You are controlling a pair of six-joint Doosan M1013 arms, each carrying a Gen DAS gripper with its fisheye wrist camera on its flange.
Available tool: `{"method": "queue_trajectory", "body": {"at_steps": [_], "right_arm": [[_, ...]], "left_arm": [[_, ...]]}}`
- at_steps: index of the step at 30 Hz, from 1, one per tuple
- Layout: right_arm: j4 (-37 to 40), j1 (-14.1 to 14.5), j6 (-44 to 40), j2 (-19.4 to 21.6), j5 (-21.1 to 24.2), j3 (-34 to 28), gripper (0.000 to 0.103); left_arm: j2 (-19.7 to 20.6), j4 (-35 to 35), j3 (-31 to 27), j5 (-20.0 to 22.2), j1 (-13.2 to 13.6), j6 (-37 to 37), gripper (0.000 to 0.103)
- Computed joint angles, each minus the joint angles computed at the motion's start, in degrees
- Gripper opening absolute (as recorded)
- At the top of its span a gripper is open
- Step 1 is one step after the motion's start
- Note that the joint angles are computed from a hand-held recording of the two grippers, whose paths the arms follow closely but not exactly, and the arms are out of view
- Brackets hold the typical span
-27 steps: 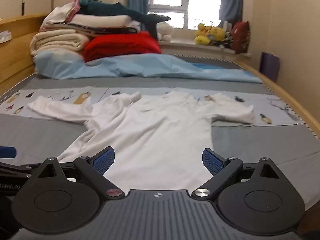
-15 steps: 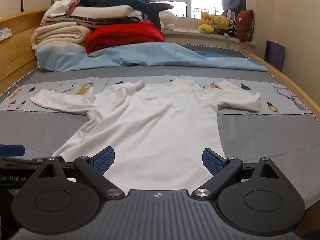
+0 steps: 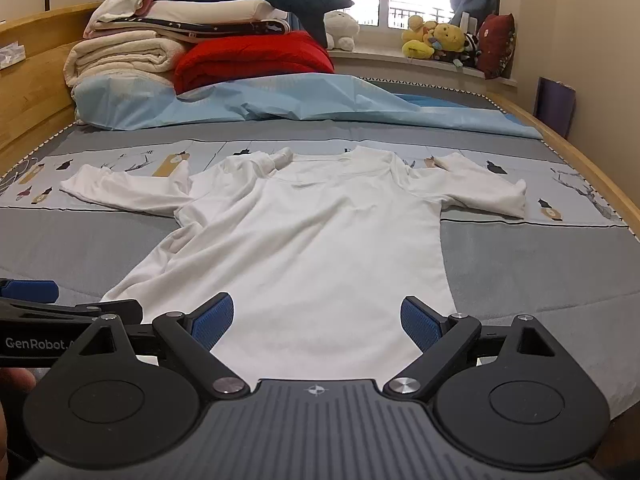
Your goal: Fold small clothes
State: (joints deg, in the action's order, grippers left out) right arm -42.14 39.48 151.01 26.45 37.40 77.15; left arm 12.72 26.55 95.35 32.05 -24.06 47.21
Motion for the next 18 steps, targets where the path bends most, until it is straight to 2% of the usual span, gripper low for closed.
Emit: {"method": "queue_trajectory", "body": {"at_steps": [18], "right_arm": [[-0.6,0.1,0.2,0.2,-0.1,0.0,0.091]], "left_arm": [[0.0,0.0,-0.1,0.1,0.0,-0.3,0.099]]}}
